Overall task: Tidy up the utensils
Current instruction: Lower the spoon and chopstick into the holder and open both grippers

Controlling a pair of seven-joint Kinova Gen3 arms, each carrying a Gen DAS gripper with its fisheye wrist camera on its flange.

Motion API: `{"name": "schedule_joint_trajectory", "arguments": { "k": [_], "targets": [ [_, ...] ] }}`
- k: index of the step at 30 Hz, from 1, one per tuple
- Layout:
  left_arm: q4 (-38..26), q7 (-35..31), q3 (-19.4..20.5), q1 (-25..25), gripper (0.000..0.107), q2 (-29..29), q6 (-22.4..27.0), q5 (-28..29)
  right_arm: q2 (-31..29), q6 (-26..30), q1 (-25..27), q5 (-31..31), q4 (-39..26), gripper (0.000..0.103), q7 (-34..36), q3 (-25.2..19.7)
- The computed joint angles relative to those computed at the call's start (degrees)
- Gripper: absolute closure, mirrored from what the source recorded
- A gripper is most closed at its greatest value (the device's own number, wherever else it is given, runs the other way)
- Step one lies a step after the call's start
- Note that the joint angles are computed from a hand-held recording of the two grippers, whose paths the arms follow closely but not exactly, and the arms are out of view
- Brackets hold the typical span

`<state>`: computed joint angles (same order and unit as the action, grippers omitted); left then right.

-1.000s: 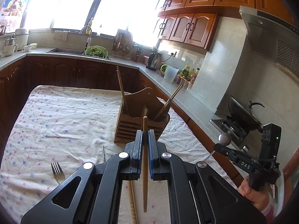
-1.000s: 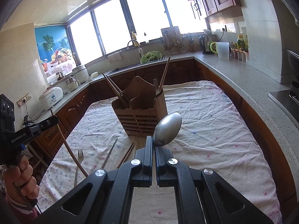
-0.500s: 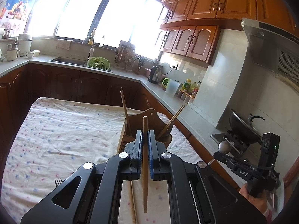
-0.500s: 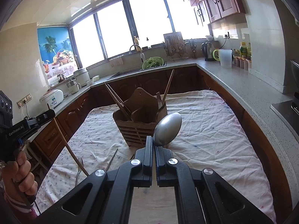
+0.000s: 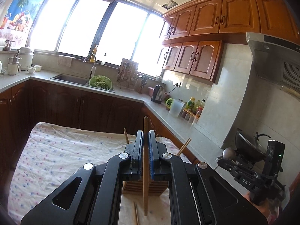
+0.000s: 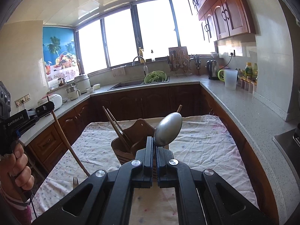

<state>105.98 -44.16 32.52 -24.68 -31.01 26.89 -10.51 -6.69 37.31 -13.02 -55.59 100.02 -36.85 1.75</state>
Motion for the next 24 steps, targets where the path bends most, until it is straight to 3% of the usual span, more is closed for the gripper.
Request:
{"name": "schedule_joint_trajectory", "arguments": {
  "k": [7, 12, 17, 24],
  "targets": [
    [-2.3, -0.2, 3.1, -6.1, 0.103, 2.9, -4.4, -2.4, 2.8, -4.5, -1.3, 0.4, -4.5, 0.101, 0.1, -2.4],
    [-2.5, 1.7, 7.2, -13.3, 0.103, 3.6, -8.4, -2.8, 5.3, -7.0, -1.6, 3.7, -7.5, 0.101, -2.0, -4.8],
    [-1.7, 3.3, 12.6, -22.2, 0.103, 3.3, -12.2, -1.2, 7.5, -9.9, -2.0, 7.6, -8.4, 0.101, -4.1, -7.2],
    [3.2, 2.4, 17.9, -29.2, 0.103, 3.3, -17.9, 4.2, 10.7, -12.2, -1.8, 12.9, -8.1, 0.101, -6.9, -10.2]
  ]
}}
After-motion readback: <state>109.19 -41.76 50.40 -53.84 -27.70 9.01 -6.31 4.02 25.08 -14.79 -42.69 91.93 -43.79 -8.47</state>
